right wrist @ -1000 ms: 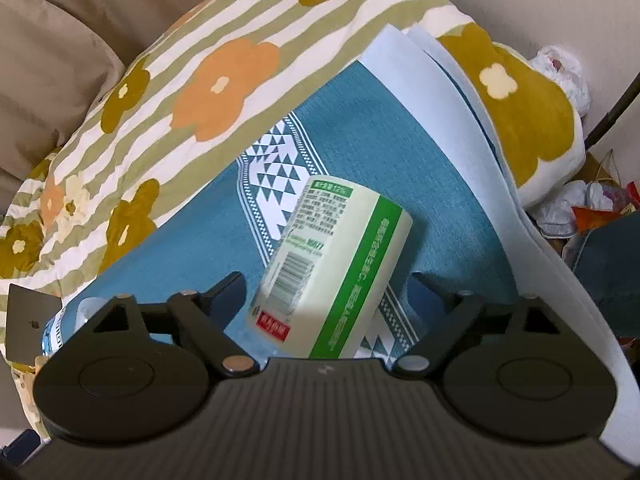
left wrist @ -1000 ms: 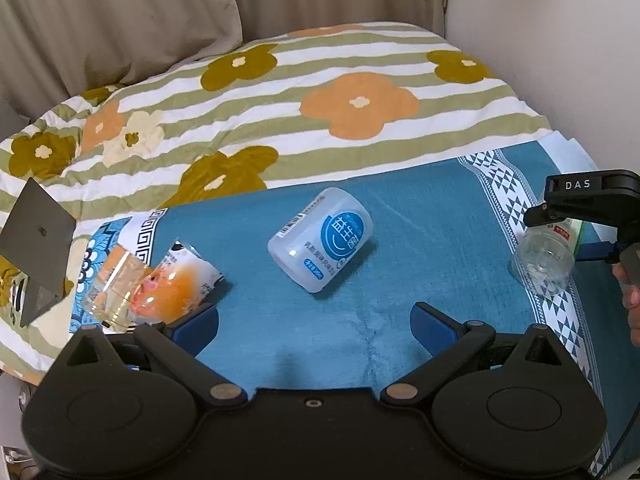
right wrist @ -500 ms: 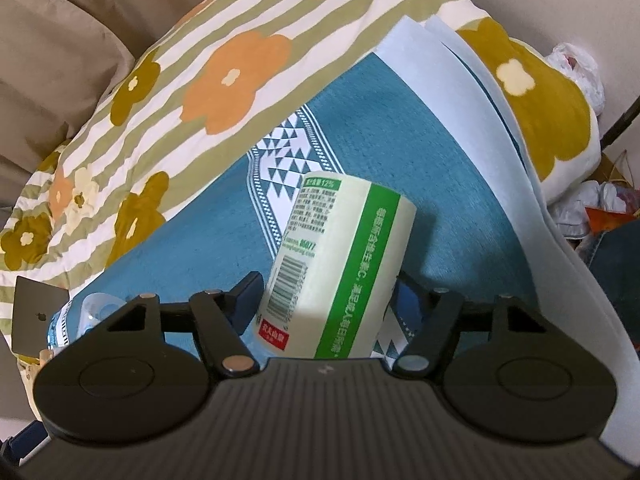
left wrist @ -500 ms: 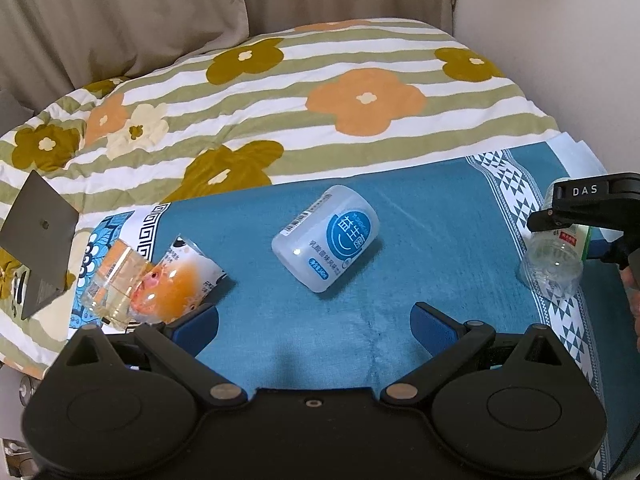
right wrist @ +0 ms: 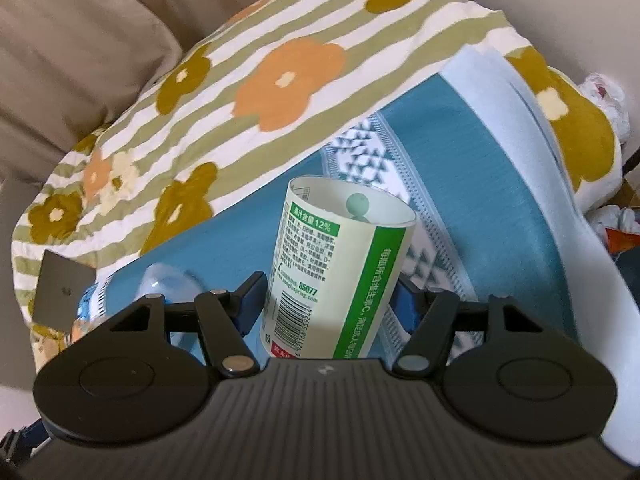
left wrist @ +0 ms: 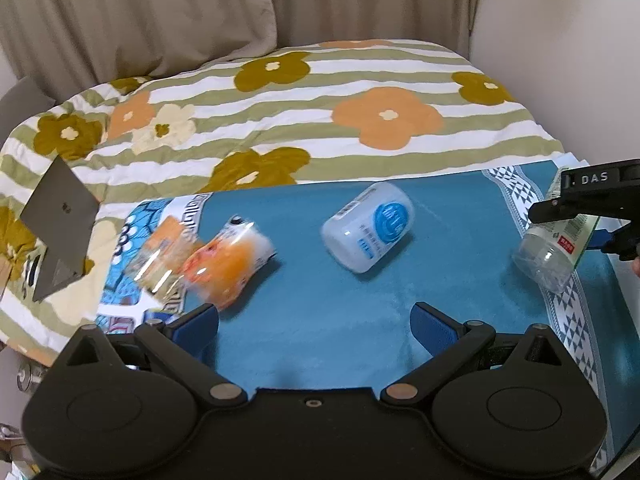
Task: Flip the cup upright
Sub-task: 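Close the right gripper around the cup's body and lift it, then carry the cup toward the left tool while the left tool approaches it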
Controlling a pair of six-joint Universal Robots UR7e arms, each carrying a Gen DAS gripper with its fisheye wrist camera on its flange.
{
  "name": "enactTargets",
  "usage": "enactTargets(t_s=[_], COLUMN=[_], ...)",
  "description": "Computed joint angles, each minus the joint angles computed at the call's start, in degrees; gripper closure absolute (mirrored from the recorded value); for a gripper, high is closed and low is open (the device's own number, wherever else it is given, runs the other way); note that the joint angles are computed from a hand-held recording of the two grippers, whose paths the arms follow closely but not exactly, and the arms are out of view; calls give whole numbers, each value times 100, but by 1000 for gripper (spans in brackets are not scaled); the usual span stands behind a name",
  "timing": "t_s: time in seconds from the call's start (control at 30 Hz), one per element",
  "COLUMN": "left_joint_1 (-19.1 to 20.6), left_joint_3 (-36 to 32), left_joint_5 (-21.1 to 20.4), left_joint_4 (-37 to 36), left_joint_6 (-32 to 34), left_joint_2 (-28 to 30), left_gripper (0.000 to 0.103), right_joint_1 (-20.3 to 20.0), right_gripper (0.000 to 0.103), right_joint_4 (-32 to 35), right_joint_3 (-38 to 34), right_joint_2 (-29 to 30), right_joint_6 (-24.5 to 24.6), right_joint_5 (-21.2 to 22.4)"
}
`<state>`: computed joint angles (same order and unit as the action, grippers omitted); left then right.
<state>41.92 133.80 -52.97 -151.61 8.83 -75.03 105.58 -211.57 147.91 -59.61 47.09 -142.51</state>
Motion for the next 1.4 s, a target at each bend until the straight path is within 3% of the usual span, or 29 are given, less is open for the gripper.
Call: enactTargets(t_s=[0.27,0.5,0.7,1.03,1.4], left_joint_1=[245,549,833,1071,1077], left_joint_3=[154,291,341,299,252], left_joint_5=[-91,-200,-374,-469,-526], left_joint_4=[315,568,626,668,615], left_joint_6=[-15,156,330,521,655], left_joint_2=[-803,-1344,-1604,-1646,-1546], left_gripper=[0,0,0,0,0], right_joint_1=[560,865,930,726,638], right_gripper=[23,23,23,22,20], right_joint_4=[1293,2407,3159,3458,3210], right_joint_3=[-245,-674,-1134,-1489,-1478], right_joint_2=[-170,333,718,962,1059], right_joint_6=[416,717,706,510,525], right_joint_5=[777,1431,1649,1599,1679])
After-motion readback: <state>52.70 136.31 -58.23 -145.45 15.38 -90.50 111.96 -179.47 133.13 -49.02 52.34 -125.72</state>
